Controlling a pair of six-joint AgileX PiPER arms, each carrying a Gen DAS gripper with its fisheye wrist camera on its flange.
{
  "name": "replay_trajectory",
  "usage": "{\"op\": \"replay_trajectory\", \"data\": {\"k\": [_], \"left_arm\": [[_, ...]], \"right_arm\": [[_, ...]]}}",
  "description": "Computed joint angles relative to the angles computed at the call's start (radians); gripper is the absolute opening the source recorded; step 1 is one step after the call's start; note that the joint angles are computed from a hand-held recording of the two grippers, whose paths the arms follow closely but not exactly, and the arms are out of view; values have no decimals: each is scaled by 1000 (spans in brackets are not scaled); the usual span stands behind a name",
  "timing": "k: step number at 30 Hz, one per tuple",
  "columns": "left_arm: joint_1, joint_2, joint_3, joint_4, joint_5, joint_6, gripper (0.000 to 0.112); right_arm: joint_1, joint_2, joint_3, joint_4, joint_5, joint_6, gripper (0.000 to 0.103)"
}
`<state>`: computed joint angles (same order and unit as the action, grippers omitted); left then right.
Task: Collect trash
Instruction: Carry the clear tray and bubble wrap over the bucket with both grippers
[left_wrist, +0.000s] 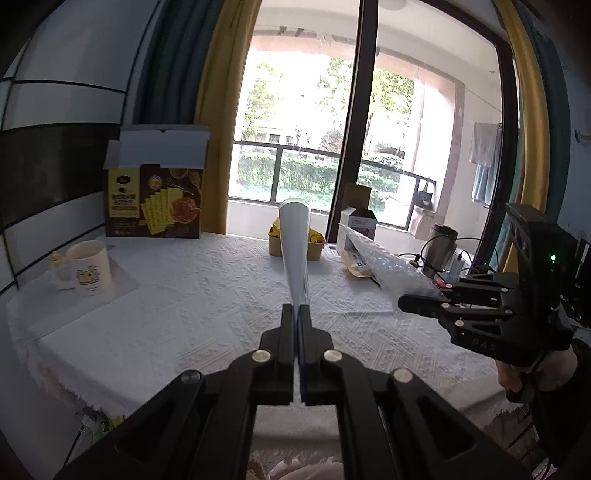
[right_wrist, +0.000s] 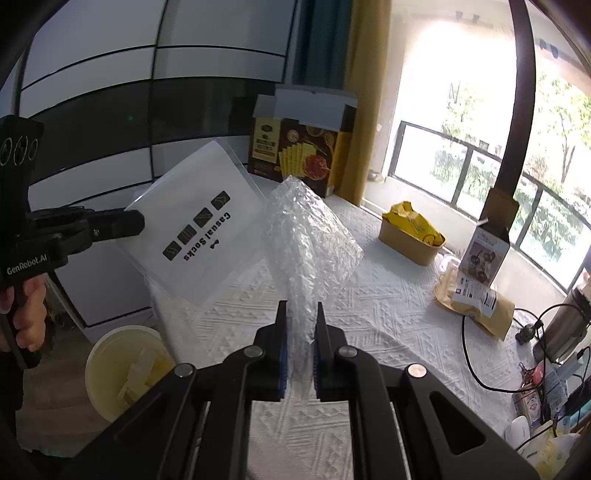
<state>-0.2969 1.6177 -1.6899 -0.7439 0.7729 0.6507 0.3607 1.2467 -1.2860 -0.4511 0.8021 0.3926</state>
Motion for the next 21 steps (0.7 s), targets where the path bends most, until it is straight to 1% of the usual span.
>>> {"op": "replay_trajectory", "data": {"k": [5, 12, 17, 21], "left_arm": [[60, -103, 120, -63, -12, 76, 1], [147, -228, 260, -126, 0, 155, 1], [226, -305, 354, -179, 19, 229, 1], [316, -348, 418, -238, 63, 301, 1]], "right_arm": [[141, -21, 2, -119, 56, 126, 9], [314, -16, -2, -245, 118, 251, 9], [428, 1, -8, -310, 156, 332, 9], [512, 26, -20, -351, 187, 376, 9]]}}
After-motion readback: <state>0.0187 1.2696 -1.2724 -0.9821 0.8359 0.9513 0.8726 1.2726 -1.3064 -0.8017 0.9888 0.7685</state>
